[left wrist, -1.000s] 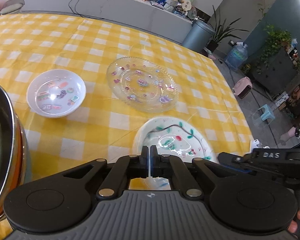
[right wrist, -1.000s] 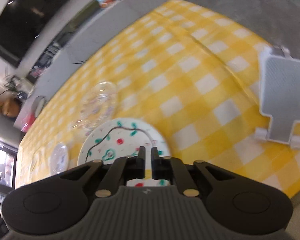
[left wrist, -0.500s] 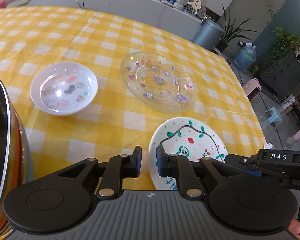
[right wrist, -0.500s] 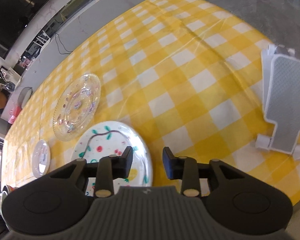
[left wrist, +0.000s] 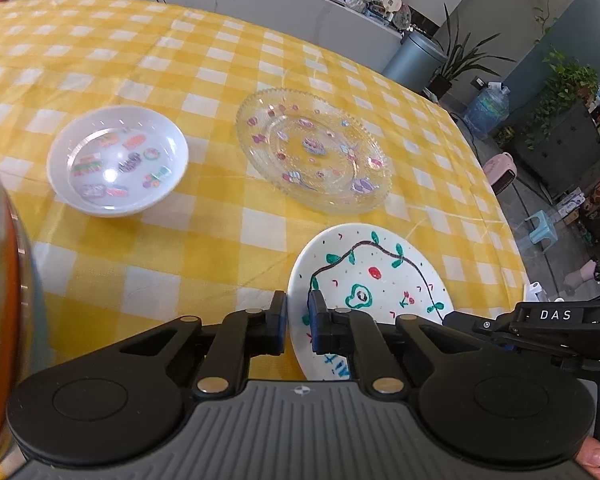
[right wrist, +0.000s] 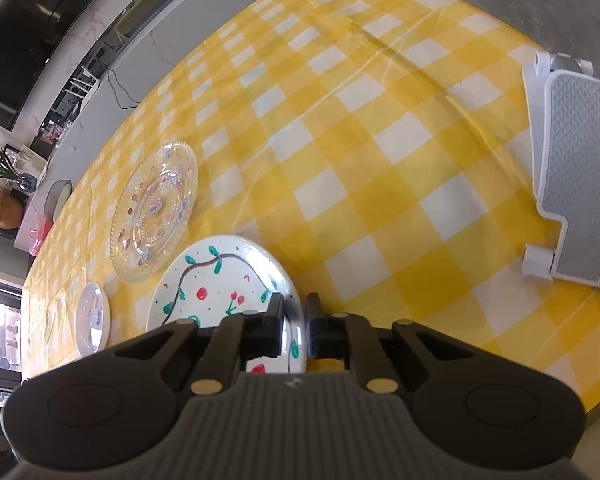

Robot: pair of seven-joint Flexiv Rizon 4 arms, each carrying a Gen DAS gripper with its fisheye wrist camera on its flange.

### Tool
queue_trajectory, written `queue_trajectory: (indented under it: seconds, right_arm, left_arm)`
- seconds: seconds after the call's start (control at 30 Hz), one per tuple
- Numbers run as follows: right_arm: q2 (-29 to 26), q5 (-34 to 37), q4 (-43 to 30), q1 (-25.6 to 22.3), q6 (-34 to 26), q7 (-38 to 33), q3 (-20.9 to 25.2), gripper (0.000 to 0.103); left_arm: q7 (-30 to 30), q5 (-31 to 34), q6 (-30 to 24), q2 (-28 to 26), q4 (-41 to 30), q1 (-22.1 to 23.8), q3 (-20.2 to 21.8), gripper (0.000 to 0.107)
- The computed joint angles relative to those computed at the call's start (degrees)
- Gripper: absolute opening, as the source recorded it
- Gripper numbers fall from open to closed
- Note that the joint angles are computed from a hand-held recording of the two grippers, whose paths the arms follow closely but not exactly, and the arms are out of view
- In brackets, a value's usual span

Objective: Organize plates and bowls
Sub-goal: 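Lift the painted plate with both grippers and carry it toward the bowl stack, then lower the painted plate beside the bowl stack and open both grippers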

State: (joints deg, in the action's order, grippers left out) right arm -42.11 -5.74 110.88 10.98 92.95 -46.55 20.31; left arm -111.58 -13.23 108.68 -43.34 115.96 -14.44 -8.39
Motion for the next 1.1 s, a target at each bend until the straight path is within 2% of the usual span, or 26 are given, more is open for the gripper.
queue_trajectory:
  seconds: [0.17,0.3,0.4,0.57,0.6,0.9,1.1]
  right_arm:
    - [-0.5,-1.1,0.0,-2.6,0.6,-2.9,3.6,0.006]
    - [-1.3,-2.1,-0.2,-5.2,0.1,-5.9,7.3,0.006]
    - [-1.7,-2.5,-0.7,-6.1,-1.0,-7.8,8.9,0.006]
    - [-1.8,-2.3,-1.5,-5.9,-3.2,-11.1,9.7,0.006]
    - [-1.8,-2.1,-1.6,-5.7,-3.6,-11.6,9.5,0.006]
    - [-1.1,1.0,-3.3,-2.9,-8.4,-15.3,7.6,0.008]
    - [-0.3,3.7,-3.6,-1.6,-9.6,-17.6,6.5,0.009]
  left_arm:
    - [-0.3,-2.1,0.5,2.6,2.3,-3.6,3.9,0.012]
    - [0.8,-5.9,-0.5,4.3,3.4,-9.9,9.9,0.012]
    - [0.9,-8.1,-0.7,4.9,4.5,-12.3,11.8,0.012]
    - [2.0,-14.2,-3.8,4.2,4.2,-22.1,20.4,0.013]
    - [2.0,-14.6,-4.2,4.0,4.1,-22.9,21.1,0.013]
    - [0.9,-13.9,-6.8,2.7,3.4,-25.7,24.5,0.013]
    - [0.7,-12.6,-7.1,2.9,3.3,-25.5,24.8,0.013]
